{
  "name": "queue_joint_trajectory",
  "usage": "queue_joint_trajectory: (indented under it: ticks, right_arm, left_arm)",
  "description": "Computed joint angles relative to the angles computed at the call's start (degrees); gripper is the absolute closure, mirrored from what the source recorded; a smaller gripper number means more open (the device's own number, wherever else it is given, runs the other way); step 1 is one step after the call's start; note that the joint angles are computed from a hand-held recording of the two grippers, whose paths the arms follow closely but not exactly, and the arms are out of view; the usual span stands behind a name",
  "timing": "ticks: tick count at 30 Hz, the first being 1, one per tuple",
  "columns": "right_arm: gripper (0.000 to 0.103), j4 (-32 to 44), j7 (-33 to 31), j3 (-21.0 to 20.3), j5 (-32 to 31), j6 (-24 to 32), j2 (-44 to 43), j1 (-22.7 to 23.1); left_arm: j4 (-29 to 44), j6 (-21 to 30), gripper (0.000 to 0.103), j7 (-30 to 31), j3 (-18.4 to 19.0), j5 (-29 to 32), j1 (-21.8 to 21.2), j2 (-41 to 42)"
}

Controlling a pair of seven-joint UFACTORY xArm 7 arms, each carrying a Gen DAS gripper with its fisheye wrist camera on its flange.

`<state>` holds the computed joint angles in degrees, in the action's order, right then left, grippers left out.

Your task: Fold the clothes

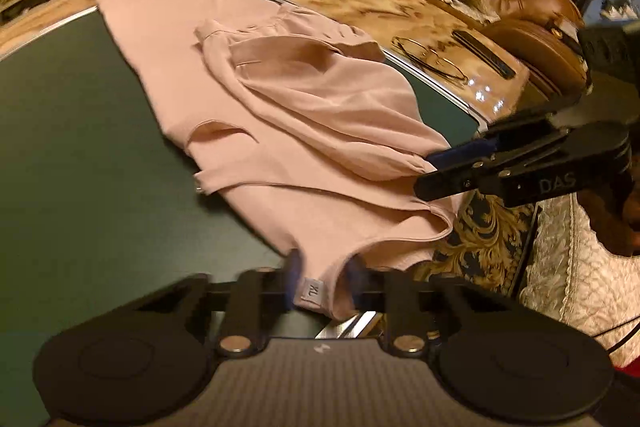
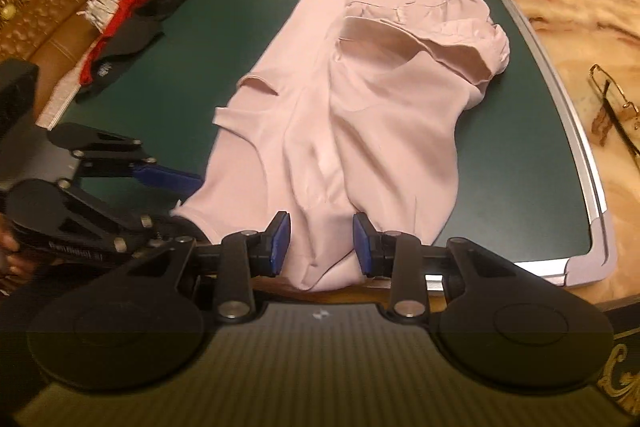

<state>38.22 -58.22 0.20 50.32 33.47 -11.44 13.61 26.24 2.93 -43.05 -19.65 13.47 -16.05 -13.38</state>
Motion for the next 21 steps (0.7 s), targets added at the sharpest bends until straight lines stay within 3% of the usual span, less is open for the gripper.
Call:
queue_joint_trajectory:
  ticks: [1,2,4,9,13,16,18,19,21]
  right_arm:
    - [0.071,-0.09,0.53,0.21,-0.02,-0.59,0.17,0.01]
    - [0.09,-0.07,1.0,0.21,0.06,-0.52,0.27,0.0]
    - [0.091,0.05,2.08,0.09,0.22,0.02,0.27,-0.14]
    - [0.092,1.06,3.79,-1.37,5.31,4.24,-0.16,-0.81]
    - [0.092,2.77,5.05,-2.02,7.06,9.84,1.93,-2.8]
    - [0.092,2.87,5.55,-1.3,5.53,10.86,3.28,-4.31]
    - [0.092,2.58,5.17,-1.13,5.99,11.03,3.67,-5.03]
    - [0.092,2.51,4.73,-1.13,6.43,11.41,3.83,-5.33]
    - [0.092,2.31,4.05,-0.92,7.26,11.5,3.84,-5.73]
  left_arm:
    - [-0.5,-0.48,0.09,-0.97,-0.83,0.55,1.01,-0.44]
    - [-1.03,-0.86,0.094,-2.34,-2.15,1.3,2.47,-1.04]
    - [-2.54,-1.87,0.097,-5.38,-4.67,2.26,5.18,-2.98]
    - [-7.31,-4.39,0.097,-8.05,-6.22,-0.64,5.74,-7.87]
    - [-10.0,-5.45,0.096,-9.11,-6.0,-3.44,4.28,-9.58]
    - [-11.27,-6.2,0.094,-9.12,-5.15,-4.94,2.92,-9.85]
    - [-11.59,-6.53,0.088,-8.71,-4.62,-5.71,2.22,-10.26]
    - [-11.42,-5.7,0.084,-9.06,-6.21,-5.83,3.39,-11.22]
    - [-11.38,-4.87,0.069,-9.93,-7.69,-5.95,4.61,-13.34]
